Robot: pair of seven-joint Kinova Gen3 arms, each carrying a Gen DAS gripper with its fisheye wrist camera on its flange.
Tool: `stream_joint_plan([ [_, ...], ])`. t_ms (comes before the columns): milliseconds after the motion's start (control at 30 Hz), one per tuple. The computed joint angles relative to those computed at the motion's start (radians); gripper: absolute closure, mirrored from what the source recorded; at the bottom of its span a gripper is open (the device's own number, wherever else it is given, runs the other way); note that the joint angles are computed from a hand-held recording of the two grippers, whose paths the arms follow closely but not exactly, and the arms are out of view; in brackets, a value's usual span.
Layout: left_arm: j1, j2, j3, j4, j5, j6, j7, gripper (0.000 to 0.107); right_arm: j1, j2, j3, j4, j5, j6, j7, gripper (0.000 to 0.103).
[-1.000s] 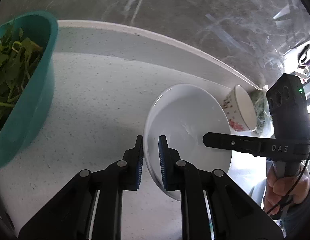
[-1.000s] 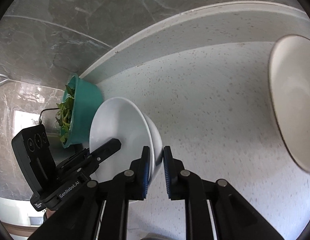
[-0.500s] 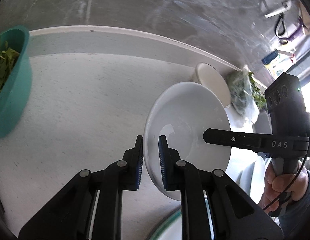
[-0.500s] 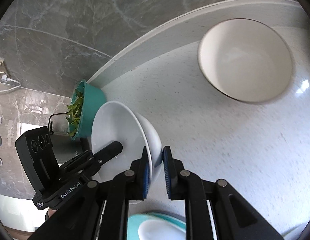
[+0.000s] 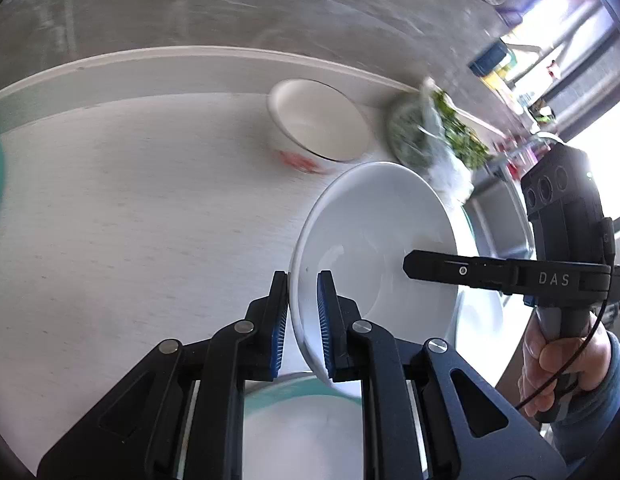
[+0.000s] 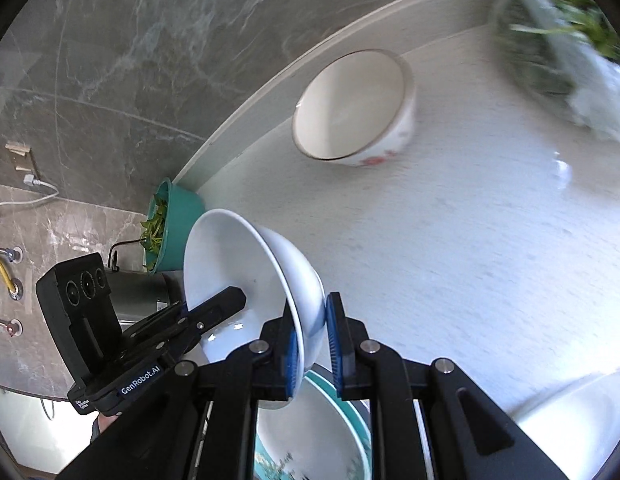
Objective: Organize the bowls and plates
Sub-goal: 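Lift the small white bowl and carry it over the white deep dish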
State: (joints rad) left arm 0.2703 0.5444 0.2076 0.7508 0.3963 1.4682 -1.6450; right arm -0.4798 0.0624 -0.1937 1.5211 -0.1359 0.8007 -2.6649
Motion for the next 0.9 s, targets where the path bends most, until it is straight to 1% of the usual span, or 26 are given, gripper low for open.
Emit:
stream_joint_plan([
  [200, 0.107, -0.003, 0.011, -0.016, -0.029, -0.005, 0.045, 0.094, 0.021, -0.123, -0.006, 0.108, 0.003, 0.013, -0.043, 0.087],
  [333, 0.174, 0.01, 0.02, -0.055, -0.046, 0.018, 0.07, 0.094, 0.05, -0.214, -0.019, 0.185, -0.015, 0.022, -0.058, 0.087],
  [500, 0.274, 0.058, 0.024, -0.168, -0.071, 0.082, 0.118, 0.094, 0.084, -0.321, -0.025, 0.263, -0.049, 0.044, -0.057, 0.087],
  [600, 0.339, 0.09, 0.021, -0.236, -0.091, 0.131, 0.143, 0.094, 0.106, -0.383, -0.032, 0.302, -0.067, 0.069, -0.058, 0.087],
  [733, 0.405, 0.129, 0.017, -0.32, -0.101, 0.206, 0.172, 0.094, 0.125, -0.471, -0.027, 0.366, -0.111, 0.097, -0.047, 0.087],
  [900, 0.455, 0.158, 0.008, -0.366, -0.103, 0.247, 0.199, 0.094, 0.142, -0.538, -0.016, 0.424, -0.166, 0.111, -0.024, 0.087],
])
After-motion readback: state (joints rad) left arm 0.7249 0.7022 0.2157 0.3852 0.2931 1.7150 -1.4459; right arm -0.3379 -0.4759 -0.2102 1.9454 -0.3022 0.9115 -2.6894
